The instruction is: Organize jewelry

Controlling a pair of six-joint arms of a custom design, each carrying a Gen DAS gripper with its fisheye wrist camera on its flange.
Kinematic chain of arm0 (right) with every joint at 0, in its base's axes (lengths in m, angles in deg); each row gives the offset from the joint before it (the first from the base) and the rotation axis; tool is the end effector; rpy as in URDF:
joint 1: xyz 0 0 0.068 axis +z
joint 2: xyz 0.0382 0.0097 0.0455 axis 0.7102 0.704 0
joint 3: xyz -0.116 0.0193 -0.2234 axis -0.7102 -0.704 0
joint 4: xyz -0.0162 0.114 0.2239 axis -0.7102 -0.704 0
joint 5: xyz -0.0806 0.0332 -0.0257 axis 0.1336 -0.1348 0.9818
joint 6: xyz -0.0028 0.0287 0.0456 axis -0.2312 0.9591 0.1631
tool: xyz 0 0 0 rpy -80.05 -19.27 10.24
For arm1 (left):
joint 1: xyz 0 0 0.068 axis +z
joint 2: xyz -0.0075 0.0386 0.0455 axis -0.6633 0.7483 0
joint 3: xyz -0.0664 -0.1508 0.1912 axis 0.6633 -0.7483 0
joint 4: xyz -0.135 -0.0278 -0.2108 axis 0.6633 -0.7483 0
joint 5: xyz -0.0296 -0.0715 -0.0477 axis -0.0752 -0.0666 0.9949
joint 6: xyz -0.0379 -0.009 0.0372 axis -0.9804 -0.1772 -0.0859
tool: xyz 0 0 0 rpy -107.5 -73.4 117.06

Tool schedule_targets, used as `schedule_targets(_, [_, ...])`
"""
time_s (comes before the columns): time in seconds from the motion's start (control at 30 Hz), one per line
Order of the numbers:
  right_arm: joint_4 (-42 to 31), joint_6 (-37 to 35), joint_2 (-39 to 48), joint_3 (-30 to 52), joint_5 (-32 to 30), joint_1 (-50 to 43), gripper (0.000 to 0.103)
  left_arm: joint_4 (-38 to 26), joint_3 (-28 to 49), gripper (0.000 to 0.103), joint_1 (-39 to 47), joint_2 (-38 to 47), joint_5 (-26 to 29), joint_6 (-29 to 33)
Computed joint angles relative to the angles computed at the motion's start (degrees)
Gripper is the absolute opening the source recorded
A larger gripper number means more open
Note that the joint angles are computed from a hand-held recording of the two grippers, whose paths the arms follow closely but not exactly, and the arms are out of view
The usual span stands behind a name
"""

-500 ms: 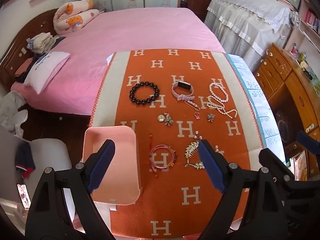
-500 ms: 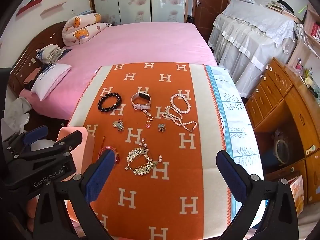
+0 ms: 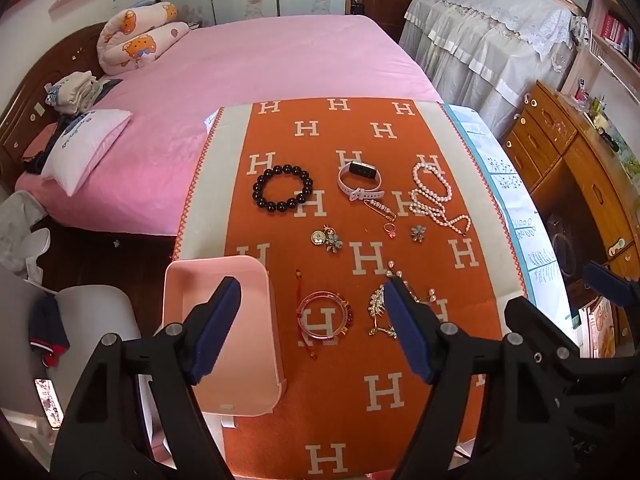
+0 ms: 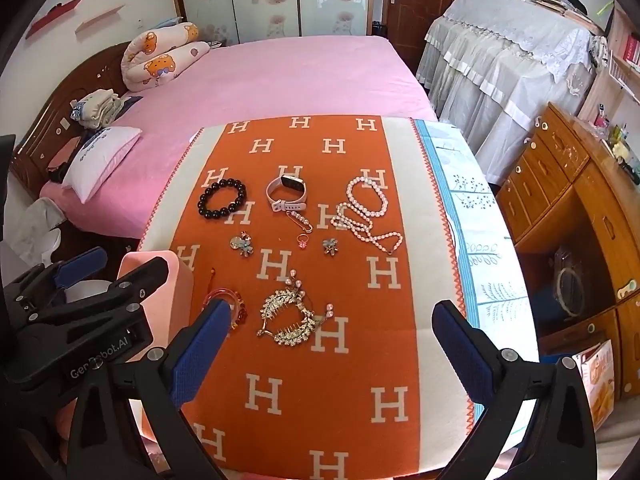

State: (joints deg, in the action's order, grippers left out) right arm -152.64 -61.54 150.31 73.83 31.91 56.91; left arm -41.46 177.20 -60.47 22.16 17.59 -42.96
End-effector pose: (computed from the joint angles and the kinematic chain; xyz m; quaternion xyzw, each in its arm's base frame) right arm 0.2381 0.0484 0.4020 -0.0680 0.9636 0.0237 0.2574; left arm 0.1956 -0.0583 0.3931 -0.0733 0.9583 0.0143 0.2760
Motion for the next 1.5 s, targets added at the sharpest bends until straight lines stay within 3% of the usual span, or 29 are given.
schedule_targets(1.5, [1.4,-3.2,1.0,1.0,-1.0,-0.1,0.100,0.5,0.2,0.071,1.6,1.1,0.2,0.1])
